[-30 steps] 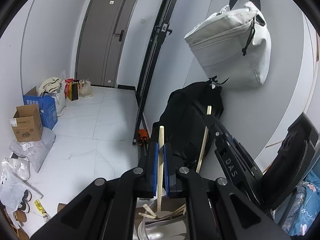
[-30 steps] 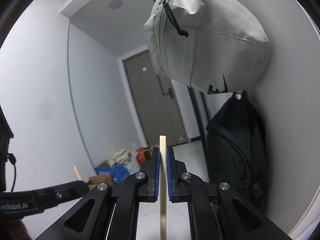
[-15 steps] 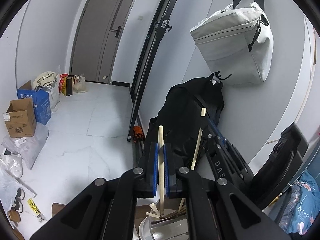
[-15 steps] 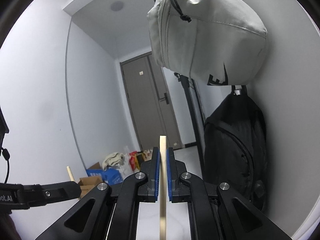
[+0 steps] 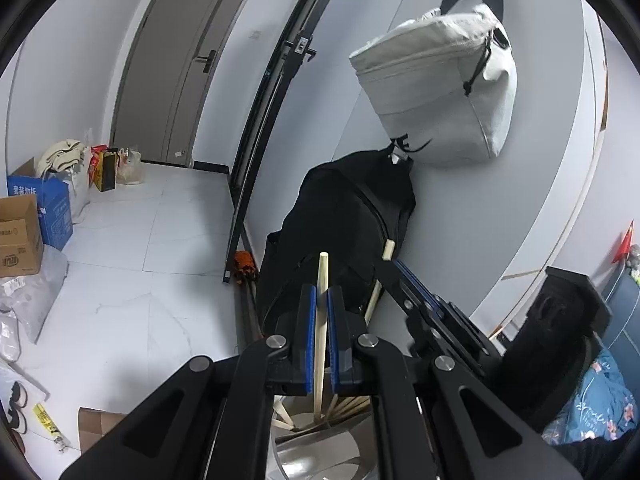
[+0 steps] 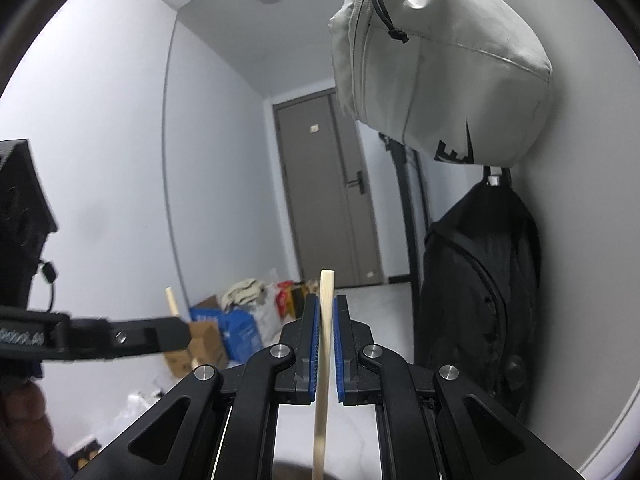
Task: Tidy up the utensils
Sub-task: 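Open the left tool and right tool to drop both sticks into the holder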
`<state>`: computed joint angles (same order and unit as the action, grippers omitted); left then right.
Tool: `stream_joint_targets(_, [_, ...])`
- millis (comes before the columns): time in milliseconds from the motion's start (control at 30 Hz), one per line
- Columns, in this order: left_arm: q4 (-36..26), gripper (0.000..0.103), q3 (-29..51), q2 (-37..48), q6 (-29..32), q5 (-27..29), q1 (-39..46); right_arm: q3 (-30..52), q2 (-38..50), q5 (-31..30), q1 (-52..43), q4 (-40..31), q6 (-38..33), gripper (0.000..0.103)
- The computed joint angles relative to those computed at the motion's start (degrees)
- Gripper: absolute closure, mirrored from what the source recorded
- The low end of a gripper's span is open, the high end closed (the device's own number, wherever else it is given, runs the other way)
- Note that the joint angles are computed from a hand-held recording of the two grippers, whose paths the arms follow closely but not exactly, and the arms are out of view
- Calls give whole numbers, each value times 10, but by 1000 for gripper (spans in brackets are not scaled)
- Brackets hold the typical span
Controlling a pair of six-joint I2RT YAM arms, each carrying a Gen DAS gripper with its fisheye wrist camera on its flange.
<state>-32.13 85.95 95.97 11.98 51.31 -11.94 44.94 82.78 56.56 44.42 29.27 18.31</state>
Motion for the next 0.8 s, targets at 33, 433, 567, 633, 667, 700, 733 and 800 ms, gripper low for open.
stream_joint_targets(33, [-2,102,-2,-3,6,-6,-5,-7,-10,-2,5,-10,5,97])
stream_joint_targets(433, [-68,101,-18,-8,100,-13,-19,-41,-87,-41,53,-154,114,98])
stream_joint_targets(567, [-100,100,-21,-8,129,-18,-20,-41,-84,-45,69,-179,132,98])
stream_joint_targets(633, [-124,100,-13,-1,142,-16,-19,-43,-86,-60,71,-186,134,98])
stream_joint_targets(667, [-137,100,-9,3,149,-12,-16,-45,-89,-70,68,-190,135,98])
stream_joint_targets(700, [-140,100,-10,4,151,-12,-14,-44,-88,-73,70,-200,140,98])
stream_joint_targets(733, [-147,99,-6,8,152,-11,-14,-44,-89,-79,71,-208,145,95])
stream_joint_targets(800, [-176,99,8,18,156,-5,-9,-46,-97,-97,69,-232,167,94])
